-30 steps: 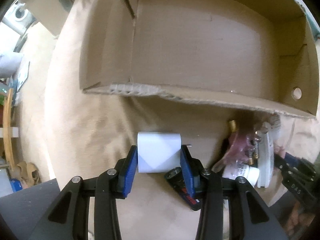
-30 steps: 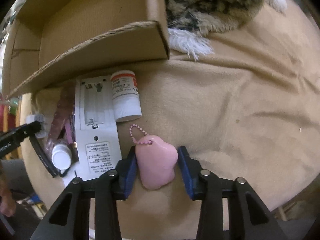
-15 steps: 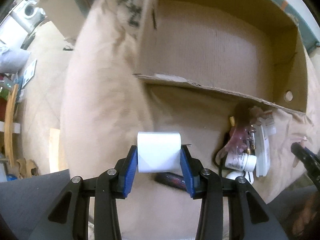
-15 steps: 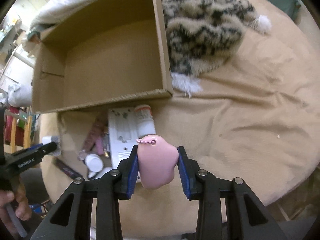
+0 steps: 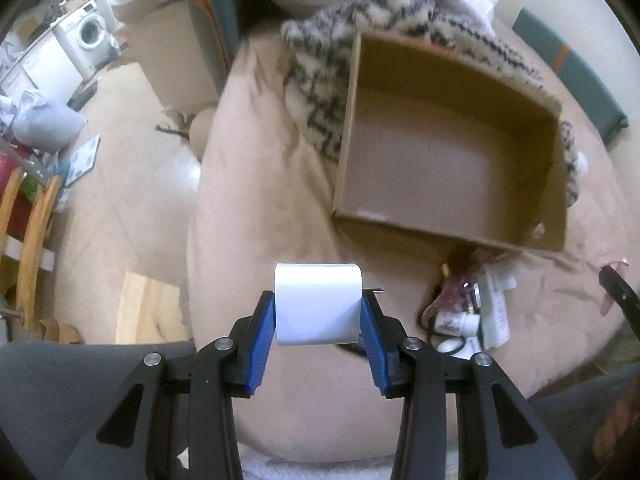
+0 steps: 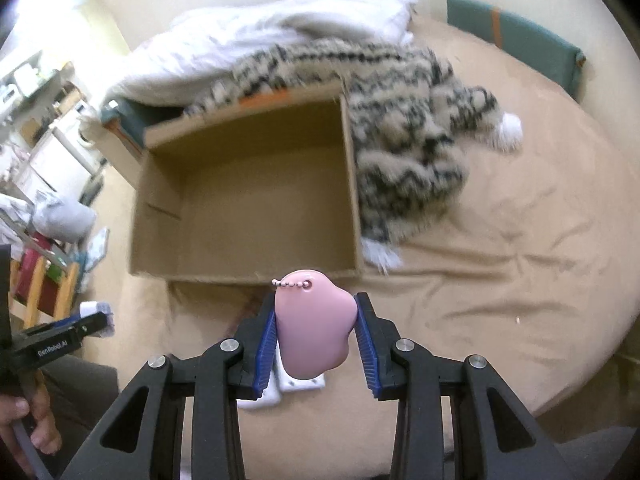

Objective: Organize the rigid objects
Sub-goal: 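Carry the adapter and keychain into the box and open both tools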

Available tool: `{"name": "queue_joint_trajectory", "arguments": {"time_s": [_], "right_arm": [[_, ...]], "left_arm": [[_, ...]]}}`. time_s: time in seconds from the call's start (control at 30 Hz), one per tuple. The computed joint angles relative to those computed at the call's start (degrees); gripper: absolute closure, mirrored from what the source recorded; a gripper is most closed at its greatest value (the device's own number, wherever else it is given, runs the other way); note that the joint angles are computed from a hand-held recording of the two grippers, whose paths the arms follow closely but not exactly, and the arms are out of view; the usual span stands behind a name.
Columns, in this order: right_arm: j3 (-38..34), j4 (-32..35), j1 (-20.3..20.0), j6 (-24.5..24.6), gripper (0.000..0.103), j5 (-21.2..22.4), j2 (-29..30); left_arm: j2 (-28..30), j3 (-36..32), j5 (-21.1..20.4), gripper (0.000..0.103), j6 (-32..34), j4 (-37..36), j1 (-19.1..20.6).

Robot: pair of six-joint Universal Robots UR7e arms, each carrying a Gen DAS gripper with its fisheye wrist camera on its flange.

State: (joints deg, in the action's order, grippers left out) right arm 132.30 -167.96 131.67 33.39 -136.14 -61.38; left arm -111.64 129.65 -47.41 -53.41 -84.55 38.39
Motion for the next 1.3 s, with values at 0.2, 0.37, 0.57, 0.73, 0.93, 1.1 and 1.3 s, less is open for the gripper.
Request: {"name": "queue_joint_trajectory", "arguments": {"time_s": [0.2, 0.37, 0.57, 0.73, 0.93, 1.1, 1.3], "right_arm": [[-0.17, -2.95, -0.46, -2.92, 0.065, 1.87, -0.68], [0.16, -4.64, -2.01, -4.02, 0.065, 4.54, -0.91], [-2.24, -5.97, -4.76, -6.11, 0.065, 7.88, -0.16], [-6.54, -5.96, -6.4, -11.32, 0.065, 7.58, 1.88], [-10.57, -5.96, -11.21, -15.3, 0.065, 9.61, 4.83], [-11.53, -6.23, -14.57, -15.44, 0.065, 11.67, 7.31], [-11.48, -4.9, -15.91, -15.71, 0.065, 13.36, 9.13]], "left_arm": [[0.17, -2.65, 1.71, 0.065, 0.79, 0.32, -3.5], [2.64, -2.68, 3.99, 0.065, 6.15, -6.22, -3.12], [8.04, -3.42, 5.78, 0.065, 12.52, -15.89, 0.78], [13.5, -4.52, 7.27, 0.065, 17.59, -23.42, 2.96], [22.26, -6.31, 6.39, 0.065, 22.91, -31.22, 6.59], [26.66, -5.72, 7.26, 0.065, 26.33, -37.44, 8.5], [29.59, -5.13, 6.45, 0.065, 27.35, -40.48, 10.94]]}}
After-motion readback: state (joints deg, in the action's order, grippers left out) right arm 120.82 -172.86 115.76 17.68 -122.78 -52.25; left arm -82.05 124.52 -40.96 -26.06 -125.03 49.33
